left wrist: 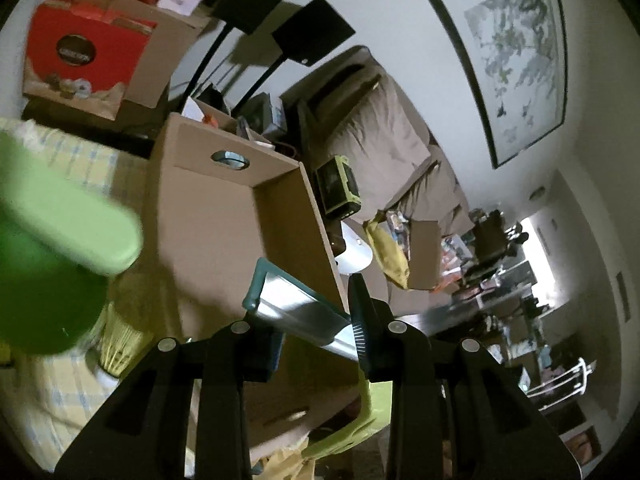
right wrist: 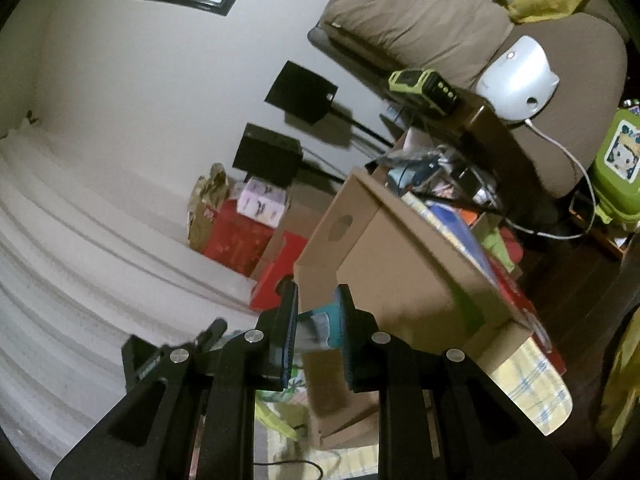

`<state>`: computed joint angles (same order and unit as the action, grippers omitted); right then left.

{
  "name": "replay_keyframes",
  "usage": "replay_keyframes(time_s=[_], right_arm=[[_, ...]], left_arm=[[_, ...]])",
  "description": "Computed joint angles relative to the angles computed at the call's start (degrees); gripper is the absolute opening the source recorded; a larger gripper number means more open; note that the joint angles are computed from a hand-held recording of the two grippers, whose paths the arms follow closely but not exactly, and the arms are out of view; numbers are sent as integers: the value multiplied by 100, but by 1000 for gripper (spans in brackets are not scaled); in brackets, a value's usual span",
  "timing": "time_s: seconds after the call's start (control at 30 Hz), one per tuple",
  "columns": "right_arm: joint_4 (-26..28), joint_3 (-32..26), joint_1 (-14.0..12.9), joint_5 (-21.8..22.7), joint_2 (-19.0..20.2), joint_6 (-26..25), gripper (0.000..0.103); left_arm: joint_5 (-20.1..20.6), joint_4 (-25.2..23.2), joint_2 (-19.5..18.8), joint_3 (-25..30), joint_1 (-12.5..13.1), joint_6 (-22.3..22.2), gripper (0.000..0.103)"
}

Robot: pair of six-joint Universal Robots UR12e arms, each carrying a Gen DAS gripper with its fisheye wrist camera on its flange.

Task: Organize objects
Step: 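Carry the lime clip over the tray and open the right gripper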

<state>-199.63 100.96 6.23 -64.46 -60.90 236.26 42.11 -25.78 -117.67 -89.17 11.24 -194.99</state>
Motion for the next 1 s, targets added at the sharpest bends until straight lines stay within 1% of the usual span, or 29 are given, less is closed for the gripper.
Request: replay_keyframes(time_s=[0.13, 0.2, 0.33, 0.5, 0.6, 0.7, 0.77, 0.8, 0.83, 0.87, 0.9, 0.97, 1.0], right_arm=[[-75, 2, -31, -49, 51, 99, 20], [-115, -13, -24, -79, 87, 136, 20], [-310, -42, -14, -121, 200, 339, 20], [-578, -96, 44, -222, 372, 713, 20], [-567, -146, 76, -331, 445, 793, 20], [-427, -203, 115, -414, 508, 772, 19], [-309, -231, 142, -434, 533, 657, 19], [-211, -247, 159, -450, 540, 568, 19], [-140, -259, 170, -465, 550, 519, 19], [-86, -261, 181, -495, 556, 492, 19], [-53, -256, 185, -525, 558, 471, 17], [37, -252, 194, -583, 538, 338, 16], [121, -256, 197, -604, 520, 246, 16]], left_arm=[[125, -551, -225, 443, -122, 197, 27], [203, -739, -321, 627, -172, 284, 27], [345, -1267, -566, 1101, -268, 407, 27], [397, -1797, -940, 1690, -354, 290, 25], [485, -2083, -1144, 1995, -395, 222, 25], [647, -2324, -1310, 2257, -448, 204, 25], [743, -2487, -1417, 2422, -476, 204, 25], [808, -2527, -1469, 2493, -485, 175, 28], [987, -2593, -1509, 2570, -507, 165, 28], [1096, -2599, -1545, 2617, -518, 156, 28], [1182, -2626, -1571, 2655, -526, 158, 28], [1279, -2625, -1583, 2673, -535, 155, 29], [1327, -2618, -1572, 2663, -540, 178, 32]])
